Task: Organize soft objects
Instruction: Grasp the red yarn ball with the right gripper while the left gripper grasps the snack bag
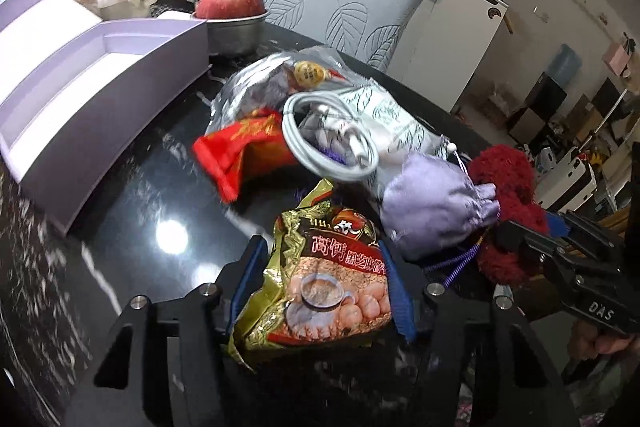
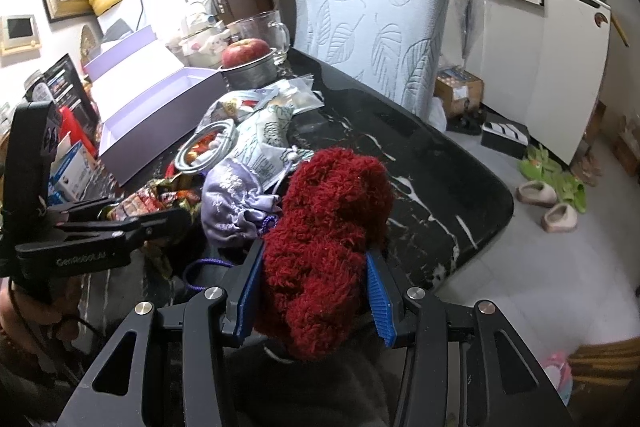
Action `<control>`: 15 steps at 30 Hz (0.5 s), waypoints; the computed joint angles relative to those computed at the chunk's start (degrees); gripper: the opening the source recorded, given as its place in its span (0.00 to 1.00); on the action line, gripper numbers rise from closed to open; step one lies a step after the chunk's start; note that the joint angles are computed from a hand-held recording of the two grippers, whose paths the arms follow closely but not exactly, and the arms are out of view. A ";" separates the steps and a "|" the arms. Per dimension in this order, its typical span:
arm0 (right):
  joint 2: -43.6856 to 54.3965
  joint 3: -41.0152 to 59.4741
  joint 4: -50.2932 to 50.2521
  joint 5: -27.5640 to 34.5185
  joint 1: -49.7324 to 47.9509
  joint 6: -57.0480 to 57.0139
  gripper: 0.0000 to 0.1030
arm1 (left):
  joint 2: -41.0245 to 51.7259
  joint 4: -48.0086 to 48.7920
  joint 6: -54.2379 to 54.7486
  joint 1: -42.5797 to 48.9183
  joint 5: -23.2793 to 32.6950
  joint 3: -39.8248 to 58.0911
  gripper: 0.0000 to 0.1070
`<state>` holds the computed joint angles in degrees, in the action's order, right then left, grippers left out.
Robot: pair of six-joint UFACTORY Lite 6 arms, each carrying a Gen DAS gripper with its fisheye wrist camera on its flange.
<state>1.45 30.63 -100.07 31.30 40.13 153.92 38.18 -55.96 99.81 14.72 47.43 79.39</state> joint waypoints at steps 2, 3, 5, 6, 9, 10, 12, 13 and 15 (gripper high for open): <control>0.29 0.18 -0.78 -0.16 0.43 0.35 0.45 | -1.01 0.90 -0.42 1.35 0.52 -1.11 0.52; 0.37 0.20 -1.19 -0.19 0.68 0.59 0.45 | -1.46 1.20 -0.54 1.90 0.54 -1.72 0.52; 0.86 0.44 -2.50 -0.17 1.22 1.44 0.45 | -2.39 2.08 -0.96 3.24 0.57 -2.72 0.52; 0.71 0.32 -2.53 -0.13 1.29 1.39 0.46 | -3.02 2.38 -0.83 4.01 0.49 -3.43 0.52; 1.32 0.56 -2.41 0.31 1.34 1.72 0.51 | -3.84 2.21 0.23 5.13 -0.67 -4.77 0.52; 1.68 0.61 -3.32 0.02 0.88 2.75 0.53 | -3.73 1.93 0.43 5.40 -0.71 -4.78 0.52; 2.25 0.54 -4.21 -0.18 0.47 4.17 0.64 | -3.25 2.19 -0.52 5.20 -0.91 -4.33 0.55; 2.63 0.61 -4.56 -0.40 0.12 4.82 0.65 | -2.78 2.98 -1.94 4.83 -1.11 -3.68 0.55; 2.60 -0.33 -7.64 -0.75 -0.58 8.47 0.67 | -3.49 2.26 -1.52 3.98 -3.58 -5.07 0.57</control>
<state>4.05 30.30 -107.71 30.55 39.55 162.39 34.69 -53.70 98.29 18.70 43.85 74.32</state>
